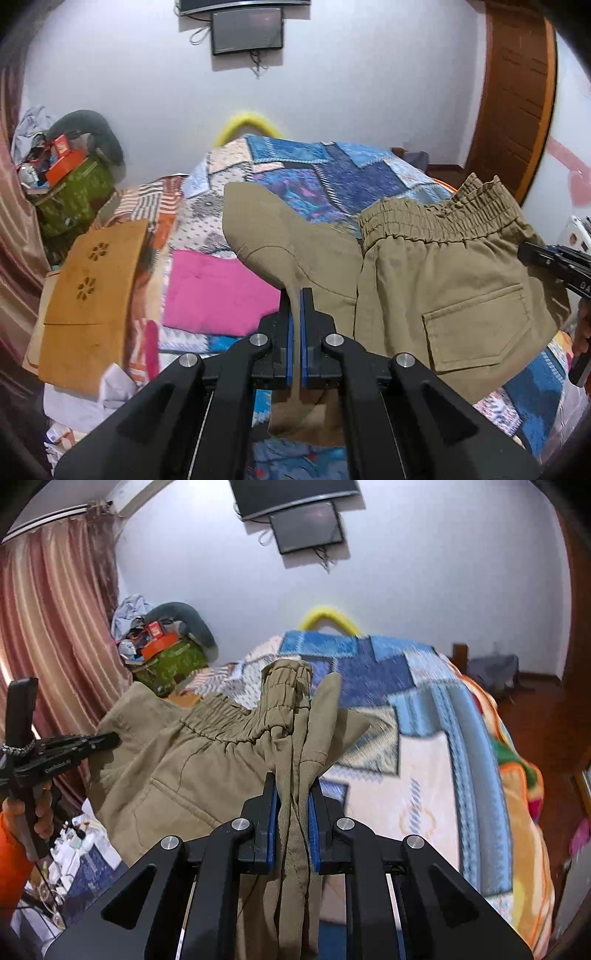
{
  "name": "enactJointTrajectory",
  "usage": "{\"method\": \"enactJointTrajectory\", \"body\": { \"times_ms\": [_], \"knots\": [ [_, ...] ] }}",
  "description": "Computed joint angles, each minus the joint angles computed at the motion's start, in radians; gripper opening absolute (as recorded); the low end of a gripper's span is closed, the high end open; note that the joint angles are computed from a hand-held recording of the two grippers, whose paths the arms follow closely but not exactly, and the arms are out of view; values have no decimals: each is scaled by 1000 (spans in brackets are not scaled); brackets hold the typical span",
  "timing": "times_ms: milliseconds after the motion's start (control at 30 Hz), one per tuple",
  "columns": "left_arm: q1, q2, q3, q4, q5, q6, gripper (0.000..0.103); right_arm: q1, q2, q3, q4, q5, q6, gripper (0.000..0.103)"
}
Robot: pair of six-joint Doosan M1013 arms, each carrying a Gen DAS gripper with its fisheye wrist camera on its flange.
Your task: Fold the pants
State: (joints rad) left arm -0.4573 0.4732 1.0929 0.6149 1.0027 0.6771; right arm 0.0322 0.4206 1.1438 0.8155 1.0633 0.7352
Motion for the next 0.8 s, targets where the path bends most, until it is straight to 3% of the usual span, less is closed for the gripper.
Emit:
{"method": "enactJointTrajectory", "body": {
  "times_ms": [400,800],
  "knots": [
    [105,17,19,29,19,-39,2,110,92,-115,-1,-22,23,12],
    [207,97,-14,54,23,-66,2,199,205,-239,-98,-47,86,12]
  ]
}}
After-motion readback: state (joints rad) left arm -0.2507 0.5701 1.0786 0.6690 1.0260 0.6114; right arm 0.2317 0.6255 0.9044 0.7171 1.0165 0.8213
